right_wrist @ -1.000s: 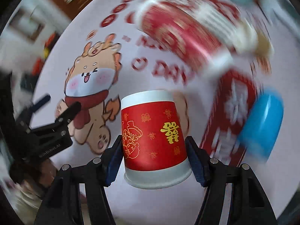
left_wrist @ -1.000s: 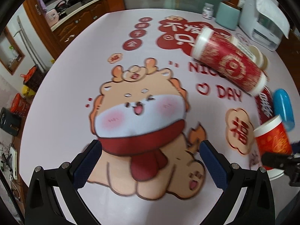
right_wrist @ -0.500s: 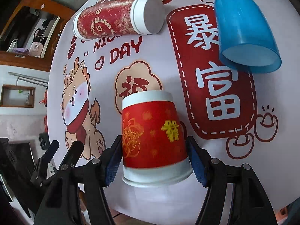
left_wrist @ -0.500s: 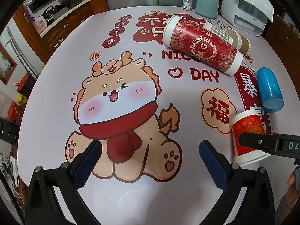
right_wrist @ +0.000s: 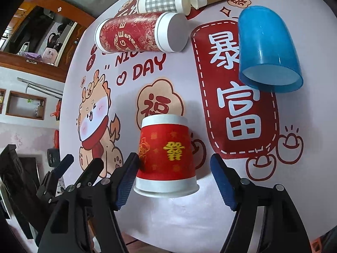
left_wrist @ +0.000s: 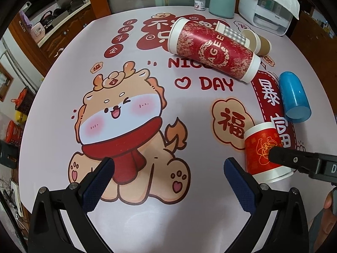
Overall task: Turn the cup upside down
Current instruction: 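Lift the small red cup with the right gripper and rotate it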
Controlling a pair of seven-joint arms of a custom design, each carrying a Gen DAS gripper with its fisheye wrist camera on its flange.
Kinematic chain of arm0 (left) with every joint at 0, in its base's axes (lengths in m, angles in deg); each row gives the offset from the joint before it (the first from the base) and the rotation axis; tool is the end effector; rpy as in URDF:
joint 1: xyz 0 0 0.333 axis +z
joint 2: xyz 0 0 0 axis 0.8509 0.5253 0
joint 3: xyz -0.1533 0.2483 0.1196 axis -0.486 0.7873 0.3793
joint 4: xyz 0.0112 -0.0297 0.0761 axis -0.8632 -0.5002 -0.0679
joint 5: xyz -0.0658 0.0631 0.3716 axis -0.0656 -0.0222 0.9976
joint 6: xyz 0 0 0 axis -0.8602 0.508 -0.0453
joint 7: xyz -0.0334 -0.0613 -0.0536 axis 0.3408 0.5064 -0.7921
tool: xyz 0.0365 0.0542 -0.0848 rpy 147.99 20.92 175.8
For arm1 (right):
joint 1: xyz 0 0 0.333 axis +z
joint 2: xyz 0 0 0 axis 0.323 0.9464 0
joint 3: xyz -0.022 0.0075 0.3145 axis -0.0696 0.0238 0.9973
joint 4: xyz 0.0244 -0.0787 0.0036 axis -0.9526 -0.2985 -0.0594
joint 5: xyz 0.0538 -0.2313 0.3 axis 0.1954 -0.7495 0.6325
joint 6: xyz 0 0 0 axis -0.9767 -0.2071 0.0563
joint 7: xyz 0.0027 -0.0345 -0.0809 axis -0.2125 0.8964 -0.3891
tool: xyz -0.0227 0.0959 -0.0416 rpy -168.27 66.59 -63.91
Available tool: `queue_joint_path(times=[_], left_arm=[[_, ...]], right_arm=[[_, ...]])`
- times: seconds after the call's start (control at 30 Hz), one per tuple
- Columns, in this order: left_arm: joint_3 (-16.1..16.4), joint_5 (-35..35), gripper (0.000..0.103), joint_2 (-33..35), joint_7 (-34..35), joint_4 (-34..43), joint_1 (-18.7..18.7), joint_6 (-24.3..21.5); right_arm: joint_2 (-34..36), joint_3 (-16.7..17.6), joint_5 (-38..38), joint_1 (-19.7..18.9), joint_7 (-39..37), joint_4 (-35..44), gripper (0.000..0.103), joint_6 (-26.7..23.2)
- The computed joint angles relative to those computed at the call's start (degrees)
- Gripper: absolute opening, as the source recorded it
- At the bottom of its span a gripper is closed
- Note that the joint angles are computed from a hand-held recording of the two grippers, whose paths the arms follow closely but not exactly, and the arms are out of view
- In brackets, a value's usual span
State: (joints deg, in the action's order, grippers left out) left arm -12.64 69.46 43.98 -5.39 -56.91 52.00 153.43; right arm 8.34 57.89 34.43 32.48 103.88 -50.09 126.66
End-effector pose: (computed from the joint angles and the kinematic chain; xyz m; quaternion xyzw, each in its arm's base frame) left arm 0.4123 -0.1890 0.5906 -0.7557 0.6232 -0.1127 0.1669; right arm 0.5450 0.2048 0.5133 -0.7132 0.6669 0.1652 0.1387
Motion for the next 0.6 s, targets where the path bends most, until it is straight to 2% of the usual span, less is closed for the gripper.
queue_joint_path(times=[0.23, 0.4, 0.6], left_arm=[[0.59, -1.2, 0.102, 0.68, 1.41, 0.99, -0.62, 0.37], [3.91, -10.05, 0.099, 2.1, 6.45, 1.93, -1.91, 1.39], [6.2, -18.81, 0.094, 5.76, 12.46, 5.29, -2.13, -0.6]], right_arm=[[-1.41, -0.27, 1.54, -0.21, -2.4, -1.44, 0.06, 0.84], [-2.19, -0.57, 2.67, -0.32, -2.78, -2.19, 0.06, 1.08], [-4.39, -1.26, 4.7, -0.64, -4.45, -3.49, 0.06, 1.38]])
